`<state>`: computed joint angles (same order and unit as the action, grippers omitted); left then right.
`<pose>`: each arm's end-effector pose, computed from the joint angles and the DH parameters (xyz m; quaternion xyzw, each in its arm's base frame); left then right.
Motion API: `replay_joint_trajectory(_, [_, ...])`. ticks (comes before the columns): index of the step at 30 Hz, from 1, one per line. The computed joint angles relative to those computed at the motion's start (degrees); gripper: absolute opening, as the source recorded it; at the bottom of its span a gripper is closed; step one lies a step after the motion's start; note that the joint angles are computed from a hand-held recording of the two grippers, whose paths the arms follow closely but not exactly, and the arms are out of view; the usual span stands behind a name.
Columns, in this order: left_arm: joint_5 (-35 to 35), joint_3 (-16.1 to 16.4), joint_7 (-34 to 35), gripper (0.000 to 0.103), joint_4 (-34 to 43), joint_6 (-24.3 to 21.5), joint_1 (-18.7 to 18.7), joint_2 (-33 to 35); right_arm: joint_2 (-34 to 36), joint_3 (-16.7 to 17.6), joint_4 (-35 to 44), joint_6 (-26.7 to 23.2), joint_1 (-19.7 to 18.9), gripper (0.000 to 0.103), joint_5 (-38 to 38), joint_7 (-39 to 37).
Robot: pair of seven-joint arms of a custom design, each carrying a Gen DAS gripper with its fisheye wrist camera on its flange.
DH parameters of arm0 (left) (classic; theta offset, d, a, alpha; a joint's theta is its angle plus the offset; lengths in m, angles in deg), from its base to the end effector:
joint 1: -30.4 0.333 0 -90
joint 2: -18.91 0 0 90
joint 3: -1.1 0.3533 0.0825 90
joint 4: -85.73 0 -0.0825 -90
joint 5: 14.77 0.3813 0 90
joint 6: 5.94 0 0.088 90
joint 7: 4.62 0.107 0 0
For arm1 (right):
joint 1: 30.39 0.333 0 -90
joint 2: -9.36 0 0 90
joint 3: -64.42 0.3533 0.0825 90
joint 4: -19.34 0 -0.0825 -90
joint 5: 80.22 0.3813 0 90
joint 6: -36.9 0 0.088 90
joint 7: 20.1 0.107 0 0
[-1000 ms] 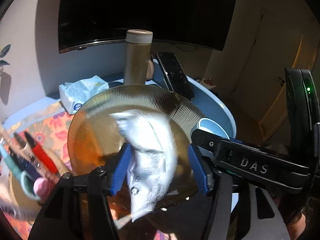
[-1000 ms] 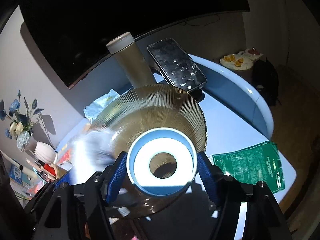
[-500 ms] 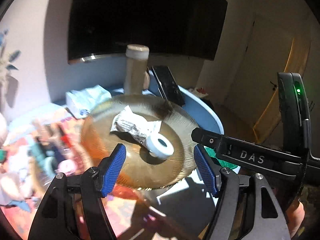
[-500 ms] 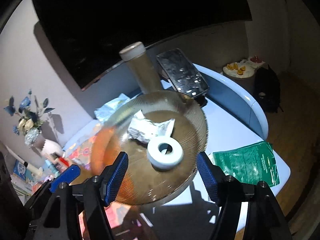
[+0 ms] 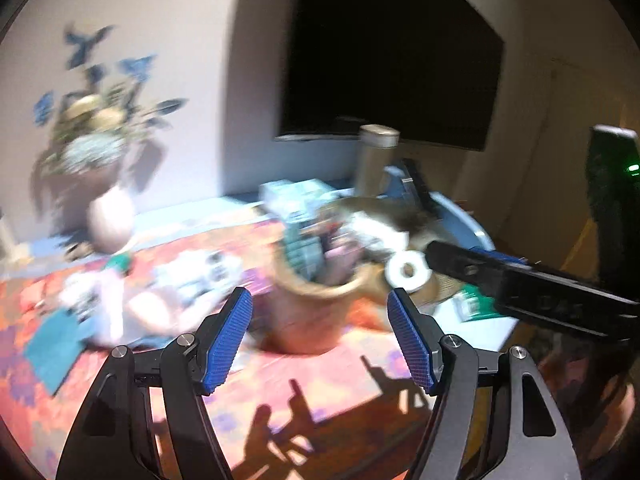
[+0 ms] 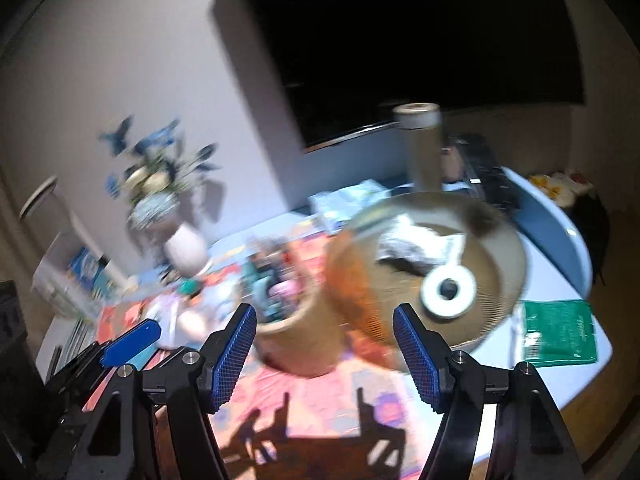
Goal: Organize soft objects
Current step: 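Move both open tools back over the desk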
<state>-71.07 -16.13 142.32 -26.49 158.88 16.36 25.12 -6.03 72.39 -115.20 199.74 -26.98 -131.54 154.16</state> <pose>0.5583 -0.2748 0.5353 -0.3879 0.7985 -0.4423 0.1277 0.4689 0.1417 0.5452 -0.4610 0.7727 -0.2718 0.3412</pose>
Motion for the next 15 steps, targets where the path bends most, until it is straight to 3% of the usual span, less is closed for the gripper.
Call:
replay_joint_trajectory(8, [12.33,5.72,-13.35,0.07,-1.47,2.67,5.15,2.04,12.34,-0.52,9.96,-0.61,8.1,0.069,7.06,-11.82])
replay_joint_trajectory(15, [30.59,12.88,-29.77,0.072,1.32,7.75,8.51,5.55,23.27,-2.52,18.55,-1.49,13.49,0.069,19.36,-25.0])
